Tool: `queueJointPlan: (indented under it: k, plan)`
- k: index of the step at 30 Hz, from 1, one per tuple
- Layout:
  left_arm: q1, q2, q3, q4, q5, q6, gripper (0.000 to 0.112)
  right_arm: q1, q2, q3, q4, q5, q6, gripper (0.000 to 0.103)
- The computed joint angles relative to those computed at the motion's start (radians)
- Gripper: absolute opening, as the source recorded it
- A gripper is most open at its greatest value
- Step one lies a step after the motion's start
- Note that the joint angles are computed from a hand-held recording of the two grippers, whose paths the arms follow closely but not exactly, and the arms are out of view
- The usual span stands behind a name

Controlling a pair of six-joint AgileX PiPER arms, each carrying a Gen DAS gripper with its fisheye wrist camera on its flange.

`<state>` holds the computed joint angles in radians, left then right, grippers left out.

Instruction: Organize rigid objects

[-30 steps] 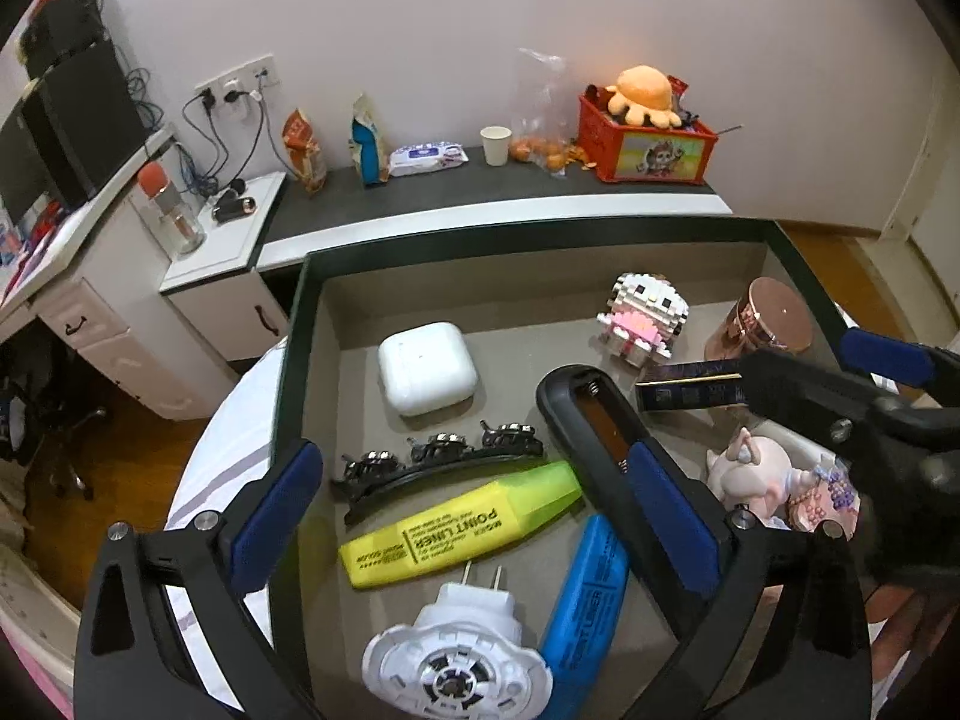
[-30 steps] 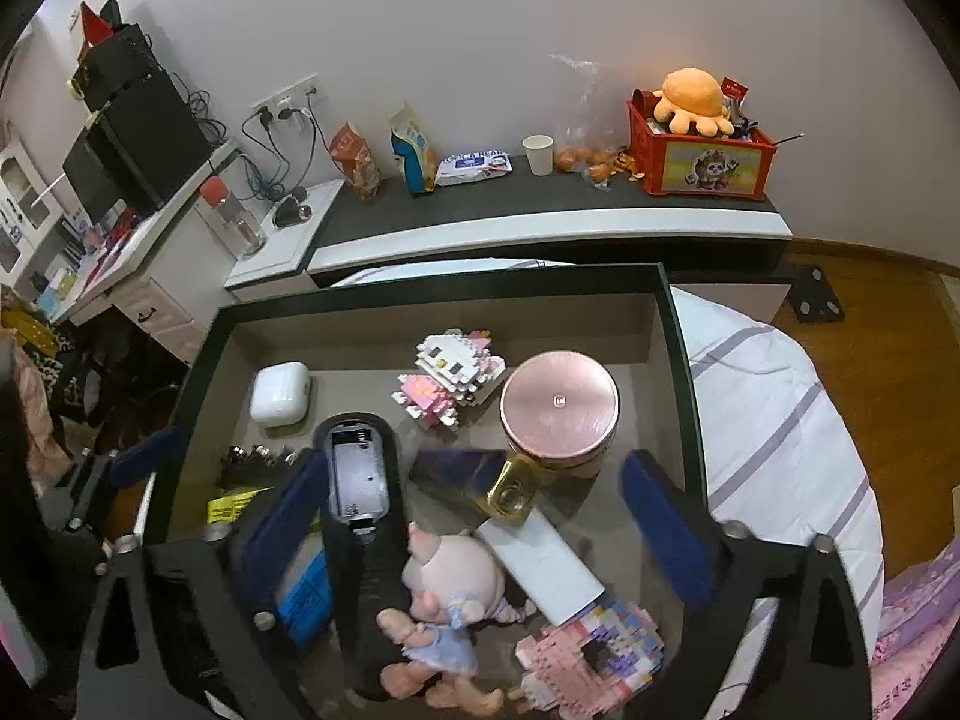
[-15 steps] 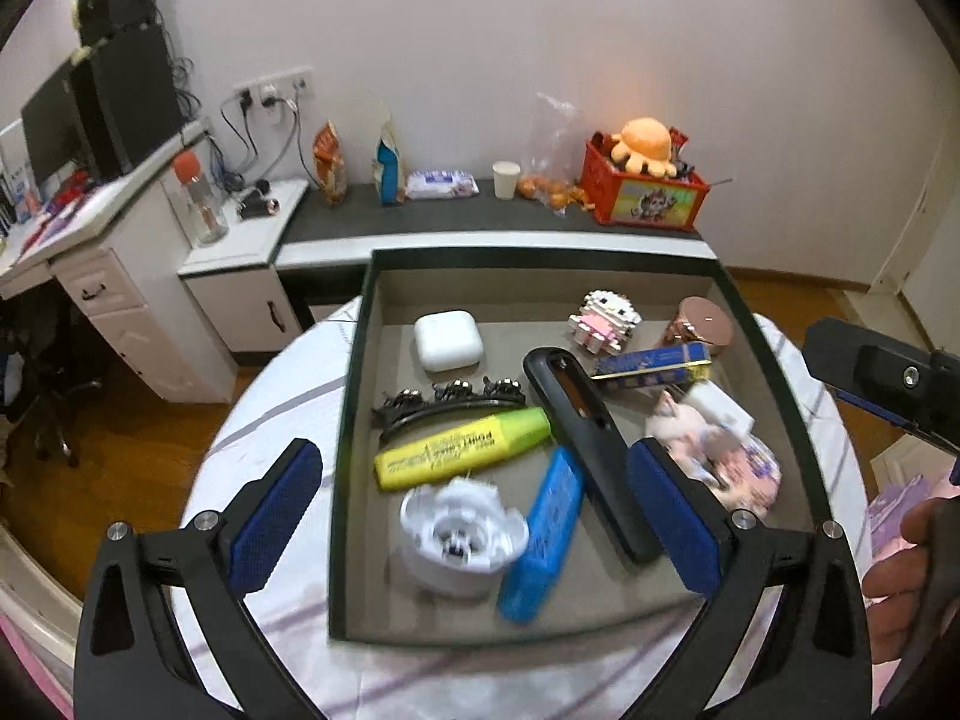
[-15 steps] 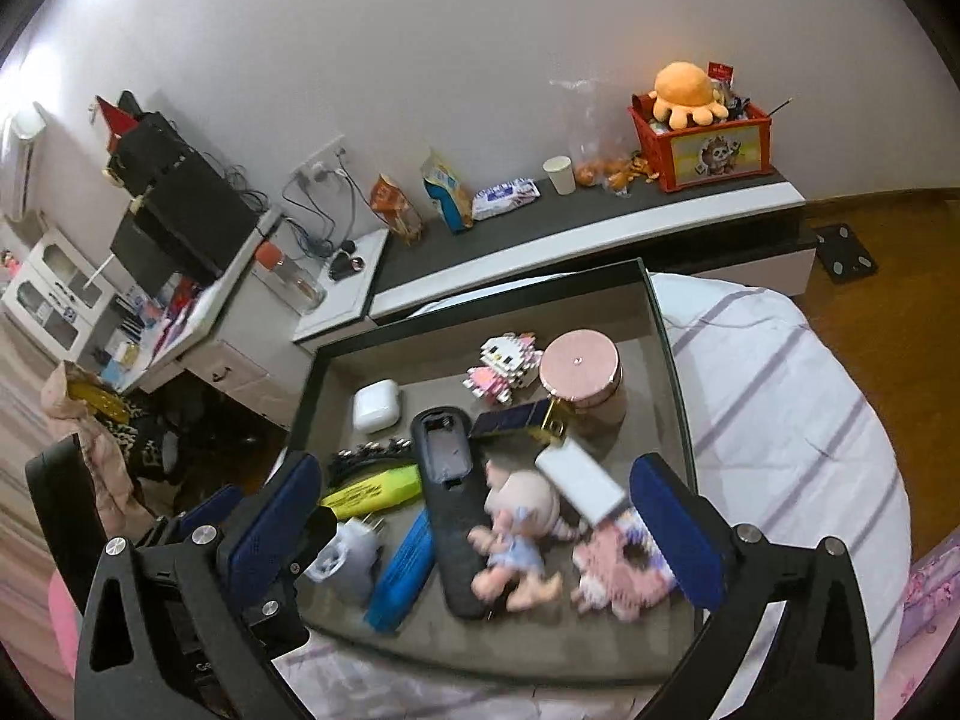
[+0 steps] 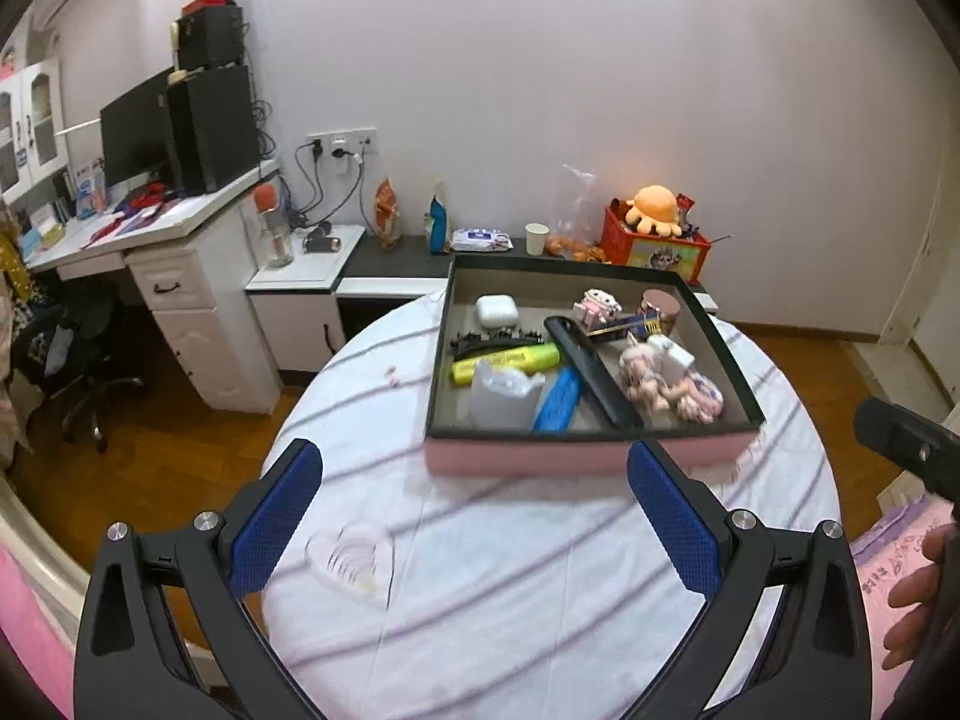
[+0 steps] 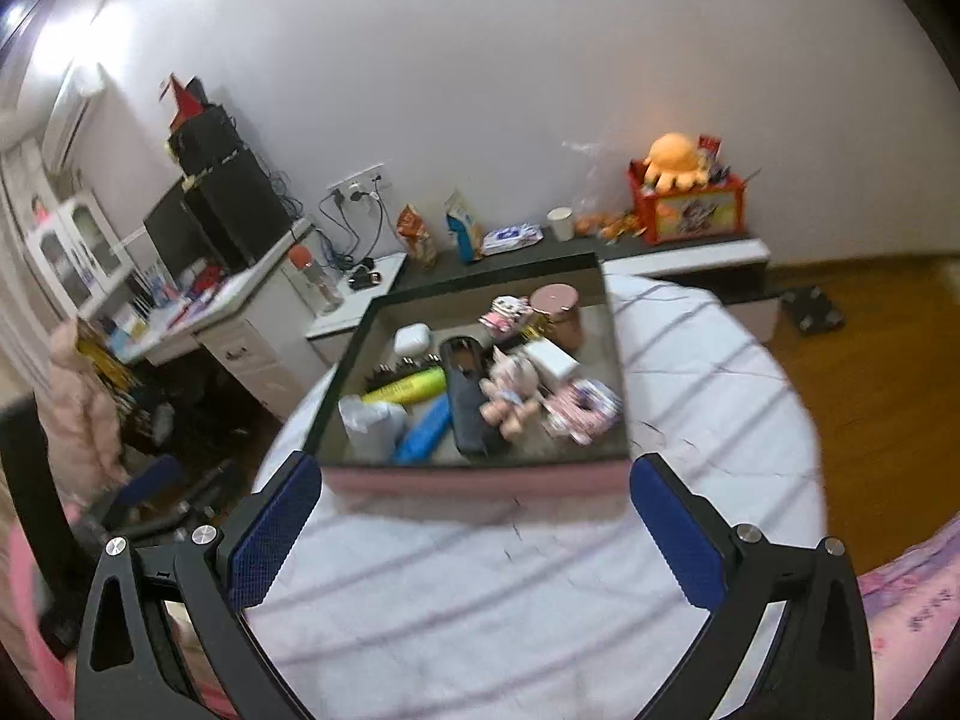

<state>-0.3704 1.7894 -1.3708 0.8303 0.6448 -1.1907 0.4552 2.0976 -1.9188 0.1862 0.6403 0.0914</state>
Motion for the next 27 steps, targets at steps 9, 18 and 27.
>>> queueJointPlan:
  k: [9,18,27]
  plan:
    - [-0.275,-0.156,0.196,0.297,0.237,-0.343,0.103,0.128,-0.298,0.441,-0.520,-0.178,0.402,0.103]
    - [-0.463,-0.249,0.312,0.358,0.370,-0.526,0.103,0.227,-0.499,0.716,-0.931,-0.214,0.839,0.103]
    - [-0.514,-0.275,0.327,0.369,0.426,-0.572,0.103,0.272,-0.554,0.763,-1.056,-0.210,0.980,0.103]
